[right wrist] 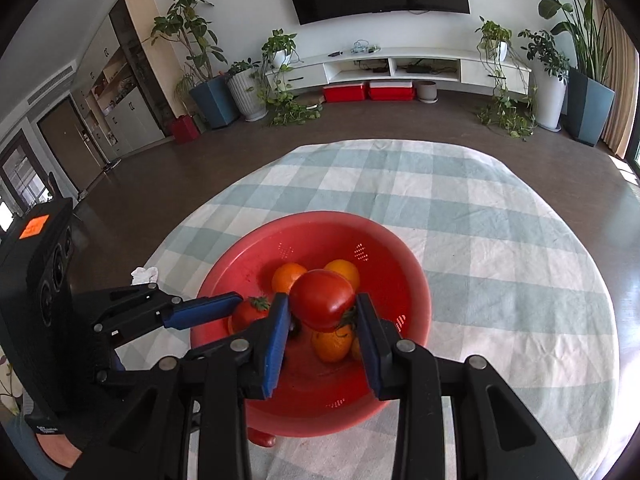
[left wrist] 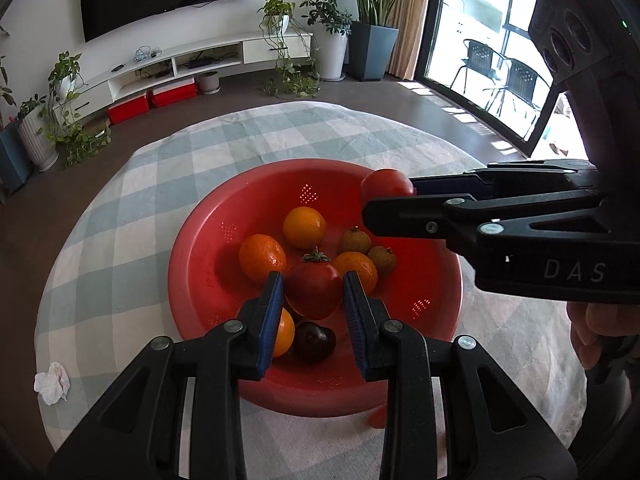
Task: Organize fruits
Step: 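Carry both tomatoes over the red bowl and open both grippers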
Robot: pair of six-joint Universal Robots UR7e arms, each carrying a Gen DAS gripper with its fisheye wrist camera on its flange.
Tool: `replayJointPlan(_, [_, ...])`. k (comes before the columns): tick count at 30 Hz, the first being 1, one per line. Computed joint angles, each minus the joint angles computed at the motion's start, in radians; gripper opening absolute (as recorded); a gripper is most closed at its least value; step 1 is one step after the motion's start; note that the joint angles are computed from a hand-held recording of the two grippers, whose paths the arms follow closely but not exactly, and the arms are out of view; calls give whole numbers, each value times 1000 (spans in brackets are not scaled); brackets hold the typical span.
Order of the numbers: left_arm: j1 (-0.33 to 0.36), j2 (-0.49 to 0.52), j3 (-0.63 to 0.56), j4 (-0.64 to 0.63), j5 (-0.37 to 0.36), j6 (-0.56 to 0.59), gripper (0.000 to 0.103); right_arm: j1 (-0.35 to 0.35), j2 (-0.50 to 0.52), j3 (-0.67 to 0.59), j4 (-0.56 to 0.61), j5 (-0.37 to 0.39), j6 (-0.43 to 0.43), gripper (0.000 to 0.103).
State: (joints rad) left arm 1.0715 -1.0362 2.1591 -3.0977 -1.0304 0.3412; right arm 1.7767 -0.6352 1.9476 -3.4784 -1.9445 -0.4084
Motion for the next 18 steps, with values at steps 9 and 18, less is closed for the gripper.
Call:
replayJointPlan(9, [24, 52, -13, -27, -14, 39, 28, -15, 48, -73, 91, -31, 17, 36])
replayJointPlan(18, [38, 81, -28, -35, -17, 49, 29, -19, 86, -111, 109, -71, 8, 36])
